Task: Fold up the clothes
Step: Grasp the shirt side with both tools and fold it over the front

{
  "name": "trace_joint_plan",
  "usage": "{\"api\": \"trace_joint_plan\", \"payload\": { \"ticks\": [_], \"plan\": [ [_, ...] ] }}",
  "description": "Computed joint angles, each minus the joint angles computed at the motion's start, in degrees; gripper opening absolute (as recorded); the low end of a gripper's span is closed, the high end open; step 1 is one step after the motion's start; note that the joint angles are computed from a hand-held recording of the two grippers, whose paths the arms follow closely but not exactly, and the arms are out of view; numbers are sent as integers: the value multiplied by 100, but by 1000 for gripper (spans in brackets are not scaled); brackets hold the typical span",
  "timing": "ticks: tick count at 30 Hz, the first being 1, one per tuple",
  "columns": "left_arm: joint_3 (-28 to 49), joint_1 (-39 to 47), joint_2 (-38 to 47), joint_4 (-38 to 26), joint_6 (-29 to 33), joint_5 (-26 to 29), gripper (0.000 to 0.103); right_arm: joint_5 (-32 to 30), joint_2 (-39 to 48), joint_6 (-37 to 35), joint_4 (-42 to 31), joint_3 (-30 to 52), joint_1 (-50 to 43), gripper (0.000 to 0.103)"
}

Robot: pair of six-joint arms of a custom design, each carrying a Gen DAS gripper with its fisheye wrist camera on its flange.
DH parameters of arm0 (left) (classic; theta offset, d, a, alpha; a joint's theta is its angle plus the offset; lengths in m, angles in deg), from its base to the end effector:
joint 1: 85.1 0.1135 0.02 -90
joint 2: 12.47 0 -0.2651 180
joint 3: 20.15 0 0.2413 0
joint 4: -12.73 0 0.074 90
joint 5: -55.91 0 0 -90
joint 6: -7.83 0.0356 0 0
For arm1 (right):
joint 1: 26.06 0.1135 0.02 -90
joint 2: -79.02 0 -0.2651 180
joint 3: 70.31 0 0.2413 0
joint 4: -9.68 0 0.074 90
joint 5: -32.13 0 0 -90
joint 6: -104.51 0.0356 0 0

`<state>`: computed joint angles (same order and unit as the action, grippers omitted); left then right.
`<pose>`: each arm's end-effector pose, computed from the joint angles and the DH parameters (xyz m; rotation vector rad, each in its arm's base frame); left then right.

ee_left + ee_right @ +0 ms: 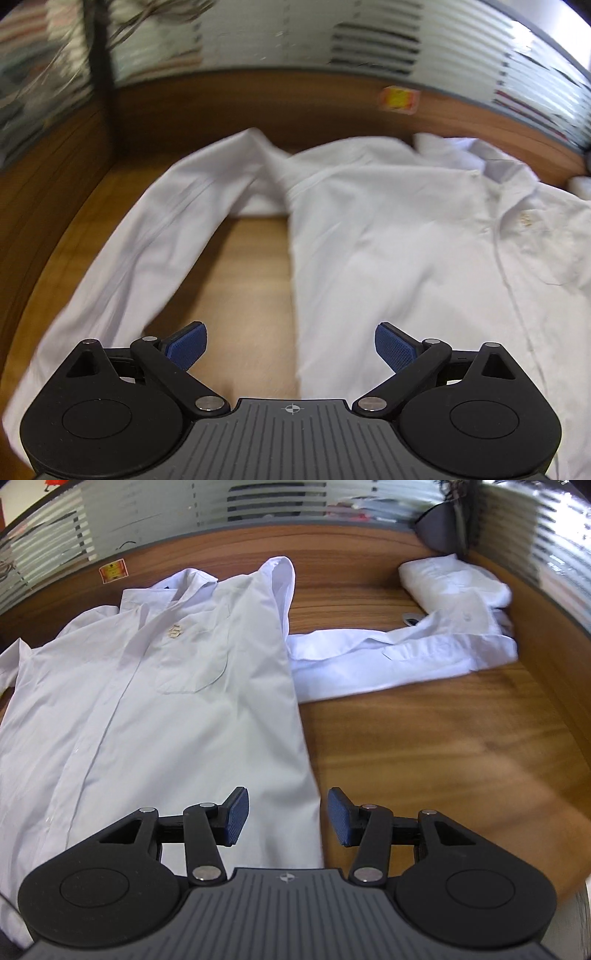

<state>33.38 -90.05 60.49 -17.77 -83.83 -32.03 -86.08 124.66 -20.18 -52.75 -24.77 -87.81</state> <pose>0.2394 -0.0220 0.2028 0.0862 2.4423 -0.0952 0.0738 -0.1018 0.2091 0.4294 2.4312 -0.0366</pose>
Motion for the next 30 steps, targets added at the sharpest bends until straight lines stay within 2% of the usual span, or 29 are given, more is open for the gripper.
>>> {"api": "trace_joint_plan", "payload": {
  "ticks": [2, 3, 5, 9, 11, 13, 15, 18, 20, 26, 27, 29, 30],
  "plan": [
    [-79, 165, 68, 87, -120, 29, 81, 99, 584, 341, 548, 86, 321, 53],
    [-81, 221, 142, 148, -217, 8, 79, 97, 868, 531, 753, 151, 412, 53],
    [-1, 321, 338, 294, -480, 61, 75, 69, 1430, 884, 1110, 316, 558, 53],
    [329, 425, 870, 706, -894, 306, 74, -129, 2298, 1103, 1387, 714, 790, 53],
    [609, 449, 1234, 828, -1001, 450, 70, -229, 2666, 1170, 1465, 899, 896, 52],
    [954, 482, 1617, 849, -1083, 652, 68, -280, 3006, 1323, 1566, 1048, 1017, 49],
    [1280, 531, 1943, 855, -1234, 850, 68, -303, 3264, 1527, 1683, 1159, 1156, 36],
    [1706, 591, 2368, 916, -1558, 1009, 67, -317, 3505, 1773, 1826, 1281, 1363, 33],
    [2009, 640, 2664, 921, -1696, 1136, 55, -281, 3565, 1860, 1924, 1312, 1501, 30],
    [2588, 577, 3268, 687, -2034, 1460, 44, 59, 3507, 2080, 2116, 1223, 1820, 10],
    [2658, 572, 3361, 613, -1981, 1605, 40, 135, 3446, 2114, 2109, 1191, 1835, 7],
    [2721, 554, 3464, 488, -1831, 1799, 14, 291, 3325, 2184, 2090, 1130, 1864, 6],
    [2698, 532, 3458, 454, -1750, 1804, 9, 312, 3281, 2231, 2044, 1122, 1841, 6]
  ]
}}
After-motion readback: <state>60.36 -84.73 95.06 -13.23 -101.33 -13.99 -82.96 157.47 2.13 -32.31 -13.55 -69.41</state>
